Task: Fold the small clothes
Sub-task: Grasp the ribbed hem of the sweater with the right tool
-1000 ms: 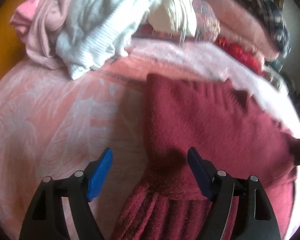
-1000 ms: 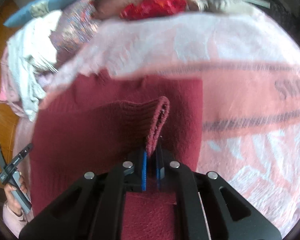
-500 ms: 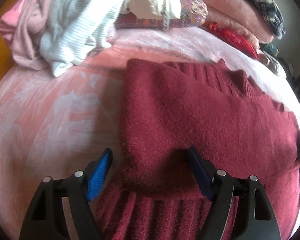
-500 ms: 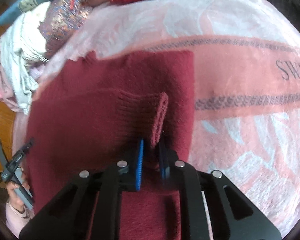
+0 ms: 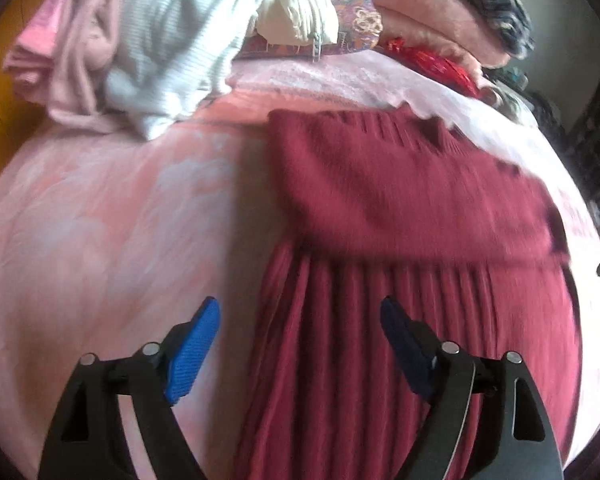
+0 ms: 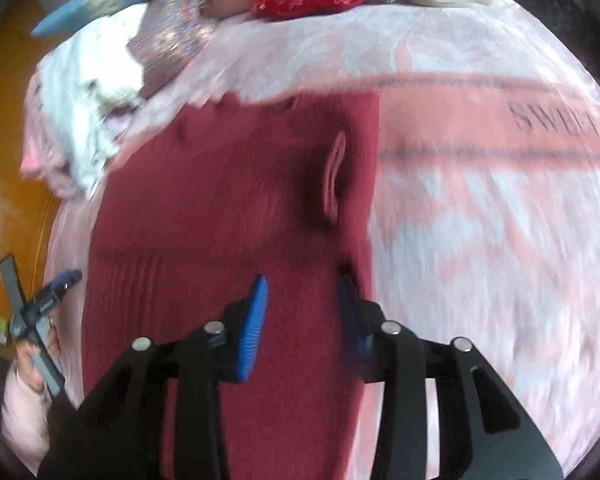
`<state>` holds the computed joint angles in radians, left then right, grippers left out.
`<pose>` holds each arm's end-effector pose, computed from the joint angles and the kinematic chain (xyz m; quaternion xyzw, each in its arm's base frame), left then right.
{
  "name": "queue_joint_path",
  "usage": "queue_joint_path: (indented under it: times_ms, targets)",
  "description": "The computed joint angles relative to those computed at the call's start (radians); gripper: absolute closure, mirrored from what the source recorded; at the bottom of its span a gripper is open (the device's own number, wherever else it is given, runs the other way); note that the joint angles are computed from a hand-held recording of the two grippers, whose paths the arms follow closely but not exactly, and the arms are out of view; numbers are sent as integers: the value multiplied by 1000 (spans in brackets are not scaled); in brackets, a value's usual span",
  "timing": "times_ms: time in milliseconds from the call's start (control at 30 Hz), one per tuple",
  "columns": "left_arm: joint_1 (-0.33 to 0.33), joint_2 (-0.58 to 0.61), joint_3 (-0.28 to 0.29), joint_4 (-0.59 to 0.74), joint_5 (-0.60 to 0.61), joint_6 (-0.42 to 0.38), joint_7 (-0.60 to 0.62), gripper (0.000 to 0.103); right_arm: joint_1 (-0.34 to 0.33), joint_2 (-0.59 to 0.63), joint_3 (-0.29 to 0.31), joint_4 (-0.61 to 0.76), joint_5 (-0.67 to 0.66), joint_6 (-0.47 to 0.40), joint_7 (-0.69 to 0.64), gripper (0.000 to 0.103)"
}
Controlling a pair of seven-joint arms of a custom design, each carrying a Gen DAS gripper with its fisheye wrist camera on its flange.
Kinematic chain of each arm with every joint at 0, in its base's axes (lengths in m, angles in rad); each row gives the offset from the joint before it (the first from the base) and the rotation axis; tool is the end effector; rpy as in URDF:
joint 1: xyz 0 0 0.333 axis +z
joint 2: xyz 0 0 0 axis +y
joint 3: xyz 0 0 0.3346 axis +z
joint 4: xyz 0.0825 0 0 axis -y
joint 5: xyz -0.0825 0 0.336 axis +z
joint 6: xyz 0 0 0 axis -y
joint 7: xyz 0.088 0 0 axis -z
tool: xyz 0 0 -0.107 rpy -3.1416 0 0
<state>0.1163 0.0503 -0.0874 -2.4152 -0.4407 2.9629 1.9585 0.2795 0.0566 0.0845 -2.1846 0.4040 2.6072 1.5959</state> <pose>0.4961 0.0435 0.3964 -0.7025 0.6636 -0.2085 0.1504 0.5033 0.1822 0.4486 -0.6984 0.6801 0.0123 0.2226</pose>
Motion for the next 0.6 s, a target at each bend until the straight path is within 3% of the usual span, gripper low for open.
queue_joint_path:
  times_ms: [133,167,233,400,467,600]
  targets:
    - [-22,-171,39,-177,-32,-45,73,15,35,-182,9,-193,11,-53,3,58]
    - [-27,-204,53,-208,-22,-71,70,15,45,-221,10,-231,17,-65,13,52]
    - [-15,-261,67,-268,35,-114,28,15,64,-298,15,-306,8,-96,49,50]
    - [10,-330,87,-350,151,-212,-60,15,103,-411,26,-405,-48,-204,137,50]
    - [20,-353,87,-369,190,-252,-97,15,123,-452,21,-442,-32,-214,149,45]
    - [12,-402,105,-436,213,-241,-116,15,154,-508,25,-499,-19,-224,167,42]
